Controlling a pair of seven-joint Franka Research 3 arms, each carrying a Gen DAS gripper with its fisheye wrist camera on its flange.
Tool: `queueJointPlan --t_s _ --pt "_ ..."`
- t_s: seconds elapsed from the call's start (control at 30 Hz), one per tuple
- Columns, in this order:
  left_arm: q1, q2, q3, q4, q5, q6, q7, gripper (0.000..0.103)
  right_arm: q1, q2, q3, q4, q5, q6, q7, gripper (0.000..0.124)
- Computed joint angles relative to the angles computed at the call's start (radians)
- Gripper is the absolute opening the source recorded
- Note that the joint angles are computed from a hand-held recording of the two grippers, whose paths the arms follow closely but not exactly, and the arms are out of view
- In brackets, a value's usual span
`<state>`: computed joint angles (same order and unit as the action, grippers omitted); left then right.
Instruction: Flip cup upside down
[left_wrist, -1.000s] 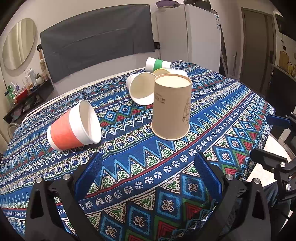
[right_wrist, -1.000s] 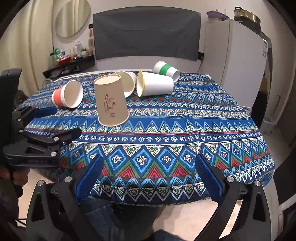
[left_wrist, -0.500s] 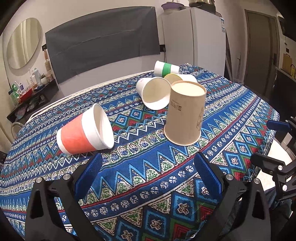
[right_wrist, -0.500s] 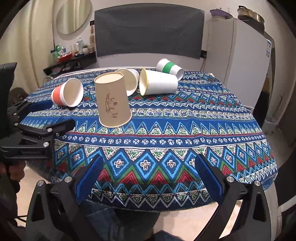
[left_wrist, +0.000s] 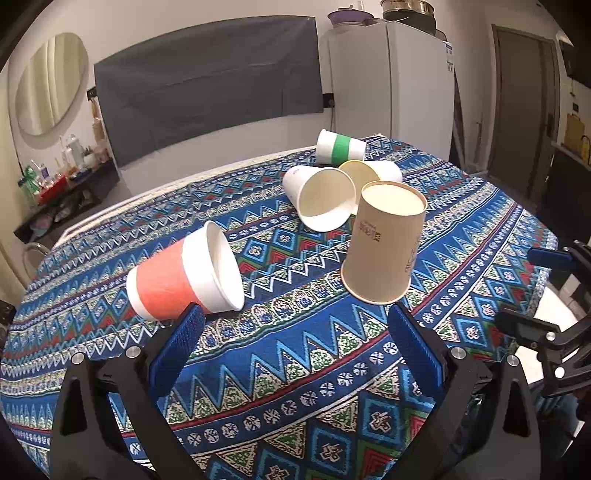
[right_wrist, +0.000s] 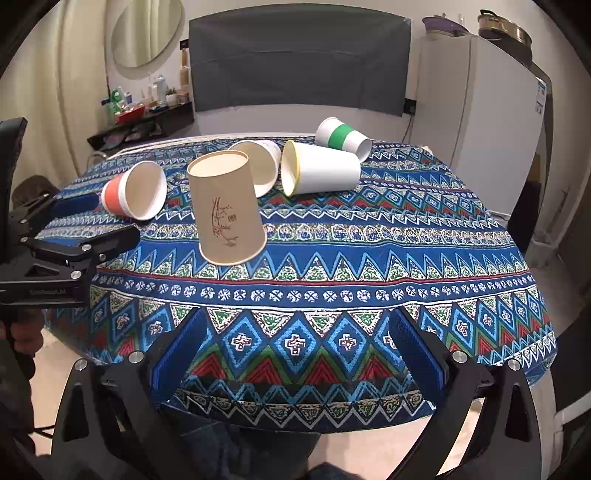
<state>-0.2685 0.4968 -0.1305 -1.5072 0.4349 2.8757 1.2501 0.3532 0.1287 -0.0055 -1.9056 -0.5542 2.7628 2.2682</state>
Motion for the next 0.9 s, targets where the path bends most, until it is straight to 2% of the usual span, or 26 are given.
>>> queueJointPlan --t_s 0.2,0.37,0.9 --pt "-0.006 0.001 0.007 0.004 0.007 -0.016 -0.010 0.097 0.002 0.000 0.001 0.000 -0.006 0.005 -0.004 0.095" --pt "-0.035 -0.013 0.045 -0.016 0.066 0.001 -0.064 0.097 0.004 -0.006 0.002 -0.007 -0.014 0.010 0.007 0.095" --pt "-0.037 -0.034 0.055 -0.046 0.132 0.030 -0.109 0.097 0.007 0.003 0.004 0.002 -0.001 0.008 -0.003 0.095"
